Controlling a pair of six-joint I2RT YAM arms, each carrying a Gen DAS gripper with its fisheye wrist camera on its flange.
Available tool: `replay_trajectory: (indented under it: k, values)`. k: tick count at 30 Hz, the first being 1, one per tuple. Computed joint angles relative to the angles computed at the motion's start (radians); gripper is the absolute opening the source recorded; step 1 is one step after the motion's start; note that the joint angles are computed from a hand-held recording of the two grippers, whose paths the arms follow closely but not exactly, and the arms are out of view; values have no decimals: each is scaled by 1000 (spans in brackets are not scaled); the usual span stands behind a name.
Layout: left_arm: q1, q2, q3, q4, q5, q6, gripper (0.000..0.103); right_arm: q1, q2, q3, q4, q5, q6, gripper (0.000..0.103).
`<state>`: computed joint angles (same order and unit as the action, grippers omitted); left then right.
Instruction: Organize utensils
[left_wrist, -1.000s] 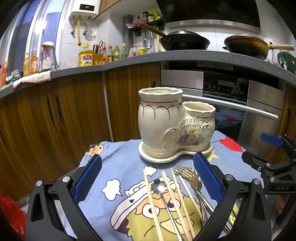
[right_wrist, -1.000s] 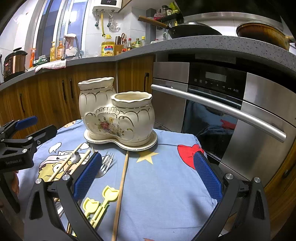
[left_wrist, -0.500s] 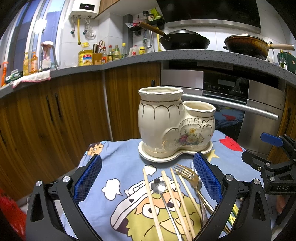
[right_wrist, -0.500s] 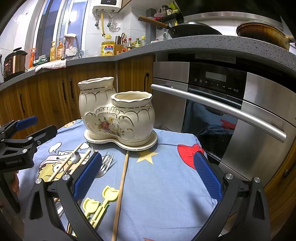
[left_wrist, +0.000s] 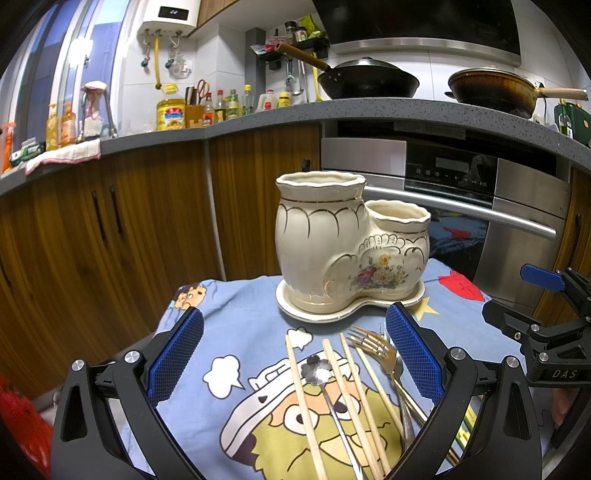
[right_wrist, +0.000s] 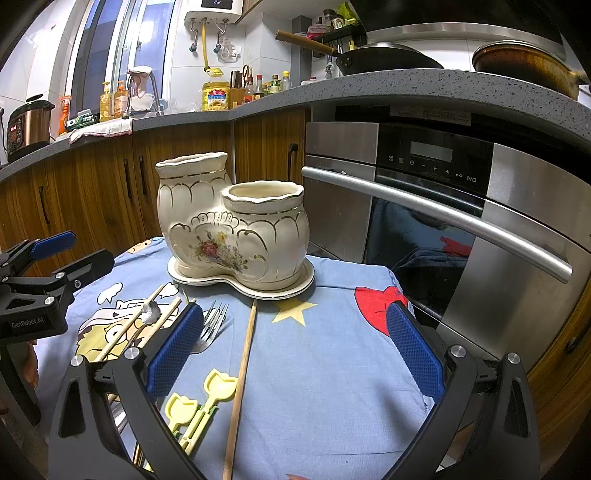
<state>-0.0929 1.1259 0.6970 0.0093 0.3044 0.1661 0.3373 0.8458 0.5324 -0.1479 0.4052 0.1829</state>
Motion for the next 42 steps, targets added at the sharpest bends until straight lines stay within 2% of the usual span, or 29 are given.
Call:
replay_trajectory:
  k: [17, 24, 26, 30, 35, 42]
  values:
    - [0, 1, 1, -1, 0, 0, 98, -1, 1, -2, 2, 0, 1, 98]
    - [9, 9, 9, -34, 13, 11, 98, -6, 6, 3, -9, -11, 9, 98]
    - [29, 33, 26, -68, 35, 35, 98, -18, 10, 7, -23, -36, 16, 98]
    - [-18, 111, 89, -167, -29, 89, 98, -84, 54, 24, -47, -173, 4, 98]
    - [-26, 140, 114, -234, -49, 131, 98, -146, 136, 64, -91, -287, -12, 98]
    - [4, 191, 164, -283, -90, 118, 98, -142, 177, 90, -148, -322, -32, 98]
